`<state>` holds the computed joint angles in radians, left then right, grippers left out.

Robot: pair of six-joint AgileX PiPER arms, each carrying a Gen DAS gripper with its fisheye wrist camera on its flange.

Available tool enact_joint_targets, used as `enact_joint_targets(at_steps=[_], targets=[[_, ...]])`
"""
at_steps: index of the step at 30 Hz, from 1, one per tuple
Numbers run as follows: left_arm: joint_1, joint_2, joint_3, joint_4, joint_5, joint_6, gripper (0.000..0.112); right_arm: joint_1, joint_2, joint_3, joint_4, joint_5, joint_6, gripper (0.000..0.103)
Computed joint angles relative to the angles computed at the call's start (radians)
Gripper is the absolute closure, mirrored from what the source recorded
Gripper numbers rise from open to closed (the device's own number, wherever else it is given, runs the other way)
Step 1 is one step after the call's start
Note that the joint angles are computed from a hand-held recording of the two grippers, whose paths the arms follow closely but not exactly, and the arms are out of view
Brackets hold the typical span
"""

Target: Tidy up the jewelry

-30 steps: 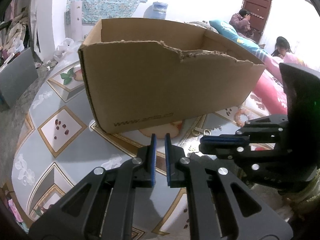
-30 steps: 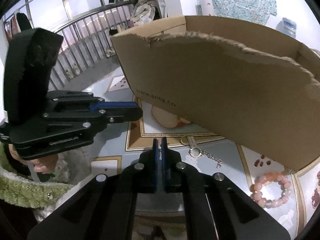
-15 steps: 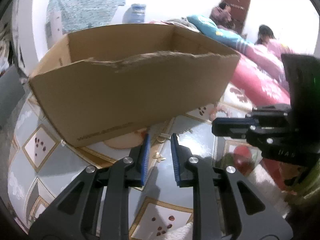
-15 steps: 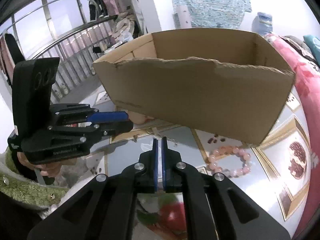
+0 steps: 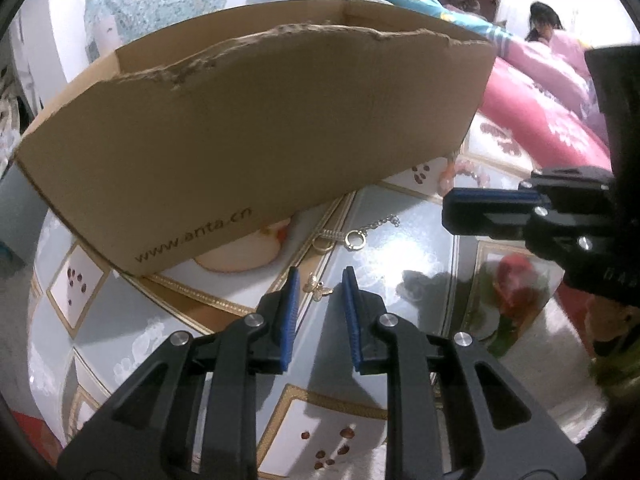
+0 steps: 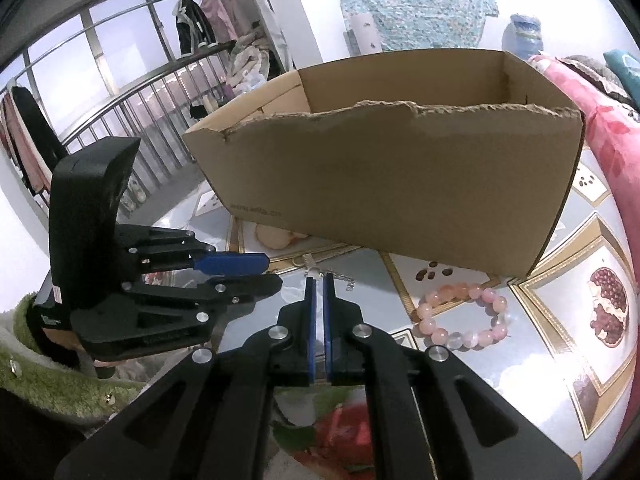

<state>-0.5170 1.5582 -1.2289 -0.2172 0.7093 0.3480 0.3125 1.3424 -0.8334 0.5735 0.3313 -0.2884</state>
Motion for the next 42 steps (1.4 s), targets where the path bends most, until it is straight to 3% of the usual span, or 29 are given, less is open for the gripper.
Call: enact_joint_targets(at_steps=[4, 6, 17, 26, 32, 37, 38, 40, 42], targets=[[-0.005, 0.009, -0.013, 0.006, 0.009, 0.02, 0.094, 0.0, 0.003, 0.007, 0.02, -0.007, -0.013, 0.1], [0.007, 0.008, -0.015, -0.008, 0.014, 0.043, 0.101, -0.007, 0.006, 0.012, 0.056, -0.01, -0.048, 0.1], [0.022, 0.004, 0.003, -0.059, -0.007, 0.086, 0.101, 0.02, 0.018, 0.003, -0.006, -0.04, 0.016, 0.1], [0.085, -0.018, 0.008, -0.192, 0.004, 0.18, 0.101, 0.056, 0.102, -0.096, -0.364, -0.011, 0.274, 0.095], [0.121, -0.028, 0.01, -0.274, 0.016, 0.239, 0.101, 0.059, 0.194, -0.185, -0.414, 0.049, 0.235, 0.089], [0.146, -0.033, 0.021, -0.312, 0.02, 0.278, 0.101, 0.041, 0.234, -0.224, -0.35, 0.093, 0.122, 0.088], [0.152, -0.033, 0.022, -0.322, 0.022, 0.286, 0.101, 0.041, 0.236, -0.232, -0.351, 0.107, 0.117, 0.088], [0.162, -0.036, 0.027, -0.335, 0.024, 0.3, 0.101, 0.039, 0.237, -0.244, -0.326, 0.134, 0.083, 0.1], [0.172, -0.043, 0.036, -0.353, 0.023, 0.316, 0.101, 0.035, 0.234, -0.241, -0.299, 0.137, 0.068, 0.1]])
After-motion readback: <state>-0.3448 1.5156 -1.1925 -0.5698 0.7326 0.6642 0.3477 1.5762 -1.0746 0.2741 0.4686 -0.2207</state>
